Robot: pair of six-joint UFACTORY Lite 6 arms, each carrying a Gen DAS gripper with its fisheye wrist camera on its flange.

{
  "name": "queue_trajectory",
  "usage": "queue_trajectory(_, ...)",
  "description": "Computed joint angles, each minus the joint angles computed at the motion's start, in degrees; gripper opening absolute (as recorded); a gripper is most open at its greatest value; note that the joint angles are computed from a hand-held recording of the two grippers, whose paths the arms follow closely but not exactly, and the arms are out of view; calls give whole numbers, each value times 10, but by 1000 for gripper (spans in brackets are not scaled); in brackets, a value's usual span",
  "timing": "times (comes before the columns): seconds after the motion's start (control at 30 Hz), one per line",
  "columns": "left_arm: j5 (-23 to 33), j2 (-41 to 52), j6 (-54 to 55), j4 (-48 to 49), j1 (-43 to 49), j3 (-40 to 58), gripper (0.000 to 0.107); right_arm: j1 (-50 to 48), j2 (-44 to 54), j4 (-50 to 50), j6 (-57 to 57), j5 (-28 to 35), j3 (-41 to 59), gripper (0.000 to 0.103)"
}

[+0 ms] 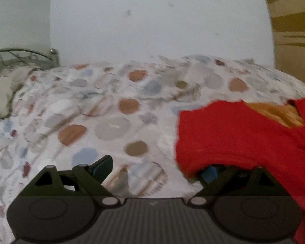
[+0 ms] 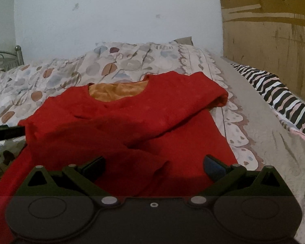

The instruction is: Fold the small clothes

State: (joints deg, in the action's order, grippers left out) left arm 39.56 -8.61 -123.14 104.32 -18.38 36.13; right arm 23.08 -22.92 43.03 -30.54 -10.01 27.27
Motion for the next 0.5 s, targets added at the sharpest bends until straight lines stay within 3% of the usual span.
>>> queue_trajectory(0.23, -62, -23, -16, 13, 61, -35, 92, -23, -1, -206, 200, 9, -10, 103)
queue_trajectory(0.33, -77, -51, 24, -21, 56, -44, 92, -25, -3, -217, 209, 9, -11, 103)
queue_trajectory(0.5, -75, -178, 183, -196, 22, -99, 100, -26, -43, -173, 162, 12, -34, 103)
